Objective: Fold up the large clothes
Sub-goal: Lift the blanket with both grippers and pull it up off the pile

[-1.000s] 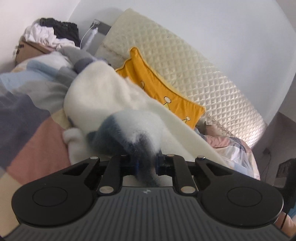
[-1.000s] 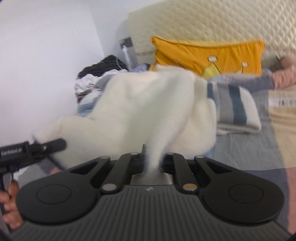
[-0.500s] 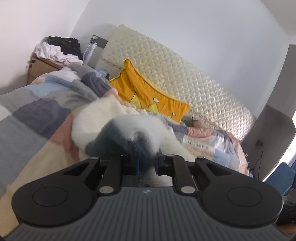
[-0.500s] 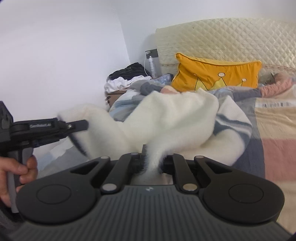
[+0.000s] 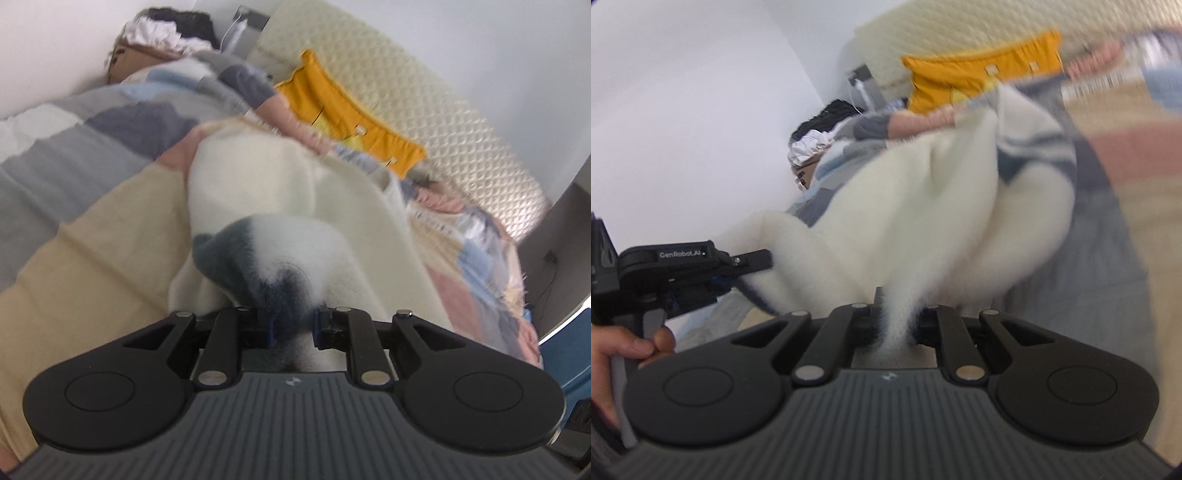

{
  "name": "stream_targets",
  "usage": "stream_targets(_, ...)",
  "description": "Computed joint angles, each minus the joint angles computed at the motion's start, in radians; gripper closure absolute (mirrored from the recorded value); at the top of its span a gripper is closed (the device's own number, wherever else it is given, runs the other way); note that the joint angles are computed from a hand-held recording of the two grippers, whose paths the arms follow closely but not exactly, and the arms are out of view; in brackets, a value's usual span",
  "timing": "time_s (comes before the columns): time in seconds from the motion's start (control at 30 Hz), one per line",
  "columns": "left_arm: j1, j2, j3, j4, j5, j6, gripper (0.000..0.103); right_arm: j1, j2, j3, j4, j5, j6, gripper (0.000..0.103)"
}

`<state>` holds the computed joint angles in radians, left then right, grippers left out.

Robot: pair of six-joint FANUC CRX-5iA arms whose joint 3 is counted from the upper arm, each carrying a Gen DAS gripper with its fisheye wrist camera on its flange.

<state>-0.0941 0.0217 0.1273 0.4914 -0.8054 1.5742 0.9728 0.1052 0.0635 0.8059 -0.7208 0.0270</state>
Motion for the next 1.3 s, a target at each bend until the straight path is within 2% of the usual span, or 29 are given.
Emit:
stream_targets(0.07,-0.01,0.035,0.032,-0.036,-0.019,0.026,0.082,0.002,0.008,-0.007,-0.031,0.005,0.006,0.09)
stream_targets(0.27,-0.035,0.115,0.096,-0.114,-0.059,0.096,0.077,-0.015,0.088,0.098,-0.19,-0.084,0.191,0.09)
stream_targets(0.3,-0.041,0.125,0.102,-0.141,-0.053,0.114,0.074,-0.02,0.095,0.106,-0.206,-0.085,0.21,0.09)
stream_targets(0.43,-0.061,0.207,0.184,-0.191,-0.08,0.158,0.073,-0.046,0.109,0.107,-0.251,-0.057,0.268,0.09)
stream_targets(0.53,-0.074,0.233,0.222,-0.225,-0.093,0.166,0.073,-0.058,0.098,0.078,-0.274,-0.023,0.253,0.092)
stream_targets(0.7,-0.062,0.212,0.183,-0.174,-0.07,0.161,0.073,-0.052,0.087,0.066,-0.268,-0.015,0.227,0.091)
stream_targets(0.8,-0.044,0.182,0.14,-0.122,-0.06,0.175,0.066,-0.04,0.075,0.054,-0.237,-0.02,0.189,0.088)
stream_targets(0.83,-0.039,0.168,0.124,-0.109,-0.061,0.174,0.06,-0.038,0.067,0.047,-0.227,-0.02,0.174,0.086)
stream_targets(0.9,-0.033,0.139,0.1,-0.102,-0.053,0.194,0.052,-0.032,0.048,0.026,-0.213,-0.008,0.142,0.065)
stream_targets(0.93,-0.029,0.113,0.069,-0.086,-0.028,0.206,0.048,-0.029,0.038,0.016,-0.211,0.0,0.129,0.058)
stream_targets(1.0,-0.02,0.078,0.033,-0.055,0.0,0.192,0.046,-0.025,0.023,0.002,-0.211,0.015,0.105,0.025)
stream_targets(1.03,-0.019,0.061,0.022,-0.058,0.011,0.2,0.043,-0.025,0.017,-0.004,-0.214,0.024,0.091,0.018)
stream_targets(1.2,-0.017,-0.008,-0.029,-0.049,0.042,0.229,0.037,-0.029,-0.018,-0.054,-0.156,0.077,-0.014,0.02)
stream_targets(1.3,-0.018,-0.011,-0.025,-0.029,-0.007,0.234,0.037,-0.037,-0.051,-0.117,-0.037,0.098,-0.168,0.02)
